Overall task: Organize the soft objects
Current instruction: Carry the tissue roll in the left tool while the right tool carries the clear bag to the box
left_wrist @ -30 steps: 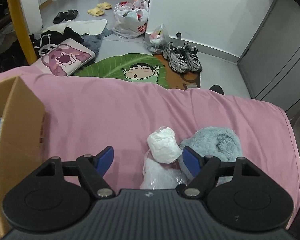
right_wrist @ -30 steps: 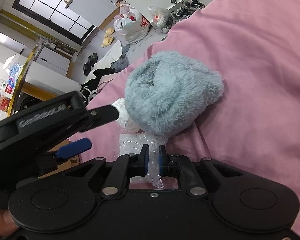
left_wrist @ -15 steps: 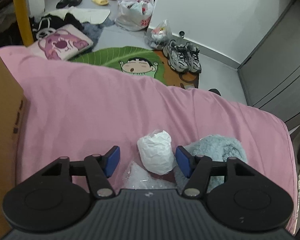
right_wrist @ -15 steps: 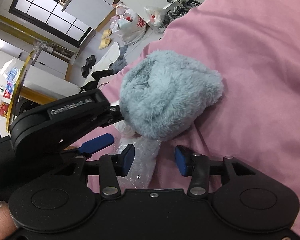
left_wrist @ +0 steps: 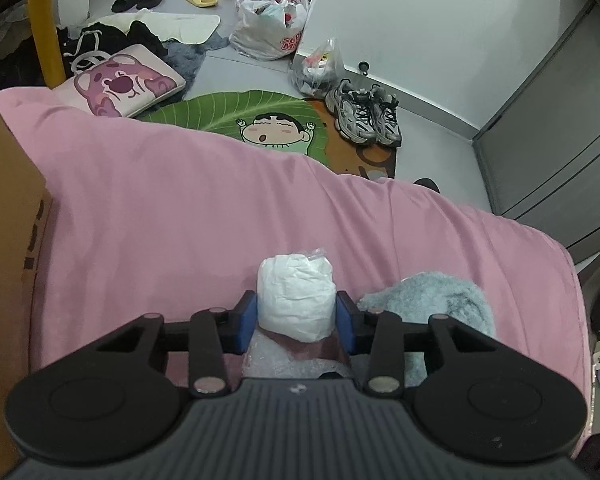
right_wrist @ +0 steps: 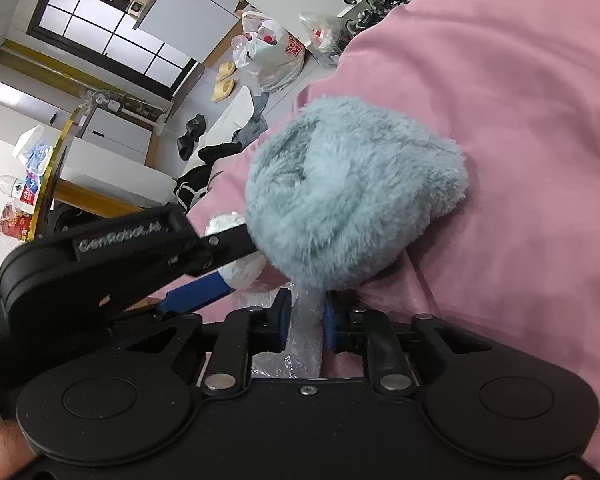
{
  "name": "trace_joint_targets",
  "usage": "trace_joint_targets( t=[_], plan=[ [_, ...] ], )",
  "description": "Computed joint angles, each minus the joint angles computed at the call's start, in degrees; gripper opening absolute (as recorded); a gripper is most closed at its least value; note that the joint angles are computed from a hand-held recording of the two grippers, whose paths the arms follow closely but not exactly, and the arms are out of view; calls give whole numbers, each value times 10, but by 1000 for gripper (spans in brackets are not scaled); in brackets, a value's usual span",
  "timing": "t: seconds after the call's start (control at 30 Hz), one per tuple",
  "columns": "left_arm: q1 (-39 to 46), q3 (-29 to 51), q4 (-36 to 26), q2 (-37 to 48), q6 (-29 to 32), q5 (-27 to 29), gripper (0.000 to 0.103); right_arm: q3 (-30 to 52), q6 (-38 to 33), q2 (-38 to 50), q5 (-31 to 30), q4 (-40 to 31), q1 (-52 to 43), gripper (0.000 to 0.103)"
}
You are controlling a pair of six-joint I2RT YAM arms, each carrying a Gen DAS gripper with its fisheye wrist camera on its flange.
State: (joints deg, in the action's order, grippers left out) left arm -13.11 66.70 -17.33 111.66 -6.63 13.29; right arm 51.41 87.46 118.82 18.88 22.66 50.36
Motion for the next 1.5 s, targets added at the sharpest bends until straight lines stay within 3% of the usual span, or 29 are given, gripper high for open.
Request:
trace_joint_targets(
  t=[0.43,0.97,1.27,1.5],
  plan=[
    [21,-64,-12,-99,27,-6,40,23,3,-53,27,-102,32,9],
    [99,-136,-92,-253,110,55,40,99,-33,-100,138,-253,98,5],
    [170,-131,-150,-318,170,113,40,188,-49,-101,201,-354,127,5],
    [243,-101,-214,-340,225,163,40,242,-21,-100,242,-421,150,5]
  ],
)
